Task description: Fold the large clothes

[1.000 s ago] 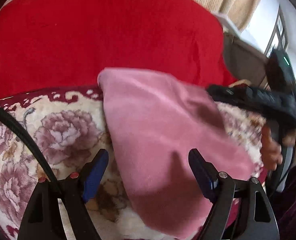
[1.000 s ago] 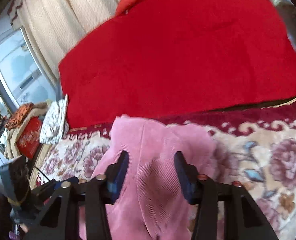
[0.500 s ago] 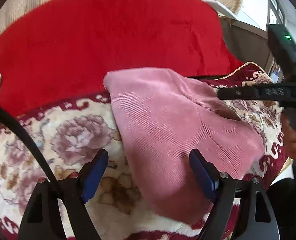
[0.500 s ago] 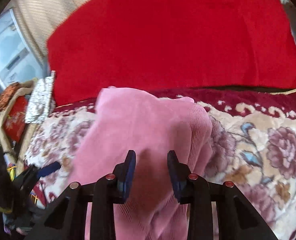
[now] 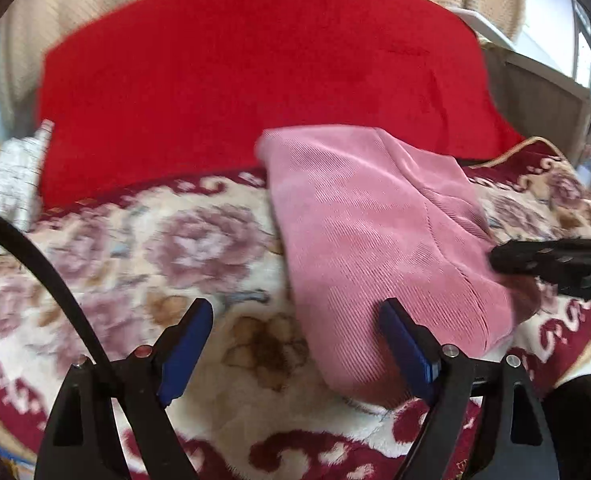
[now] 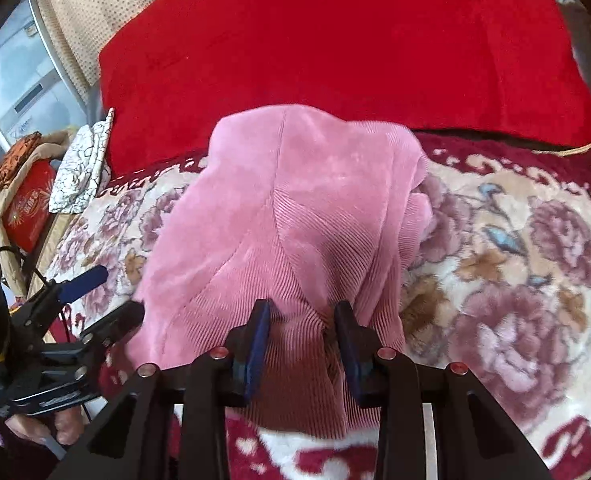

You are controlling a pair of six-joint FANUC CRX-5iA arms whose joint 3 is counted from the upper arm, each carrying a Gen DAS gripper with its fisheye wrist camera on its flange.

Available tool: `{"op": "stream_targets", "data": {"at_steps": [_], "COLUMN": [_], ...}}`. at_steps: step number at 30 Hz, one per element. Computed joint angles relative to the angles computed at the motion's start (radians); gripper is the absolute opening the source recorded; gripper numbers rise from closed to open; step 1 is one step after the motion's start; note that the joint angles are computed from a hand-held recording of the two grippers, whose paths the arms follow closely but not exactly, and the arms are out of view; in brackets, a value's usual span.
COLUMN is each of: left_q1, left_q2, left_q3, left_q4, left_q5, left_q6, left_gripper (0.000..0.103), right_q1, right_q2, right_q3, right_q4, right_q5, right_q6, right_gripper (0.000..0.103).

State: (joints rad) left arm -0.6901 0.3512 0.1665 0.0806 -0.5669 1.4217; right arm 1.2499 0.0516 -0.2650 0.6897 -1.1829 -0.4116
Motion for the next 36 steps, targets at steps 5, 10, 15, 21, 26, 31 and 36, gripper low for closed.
{"op": "stream_targets", "data": {"at_steps": [5, 10, 15, 21, 26, 31, 36], "left_q1": [-0.091, -0.171, -0.237, -0.379, -0.496, -0.545, -0.6], "left_q2": [-0.118, -0.263, -0.384, -0.472, -0.521, -0.554, -0.568], "left_q3": [0.002, -0.011, -0.019, 0.006, 0.005, 0.012, 0.018], "left_q4": [-0.374, -0.613, -0.779, -1.018, -1.187, -1.232, -1.292], "left_q5": [-0.021, -0.056, -0.105, -0.276, -0.377, -0.433, -0.491], "left_q6": [0.323, 0.558, 0.738, 0.932, 1.012, 1.028, 1.06], "left_gripper": [0.087, 0.096, 0.101, 0.102, 0.103, 0.103, 0.103], "right_q1": [0.095, 0.198, 0.292, 0.392, 0.448, 0.476, 0.494], "right_q2": [0.008, 0.034, 0.07, 0.138, 0.195, 0.24, 0.292], "right_q3": [0.068, 0.127, 0.223, 0.358, 0.454, 0.522, 0.595], "right_q4": [0.096, 0.228, 0.278, 0.296, 0.317, 0.356, 0.414], "right_q5": [-0.187, -0.35, -0.505, -0.651, -0.715, -0.737, -0.769], "right_q6": [0.007, -0.032, -0.045, -0.04, -0.017, 0.022, 0.072], "right_gripper": [0.048, 0.075, 0.075, 0.075, 0.075, 0.075, 0.075]}}
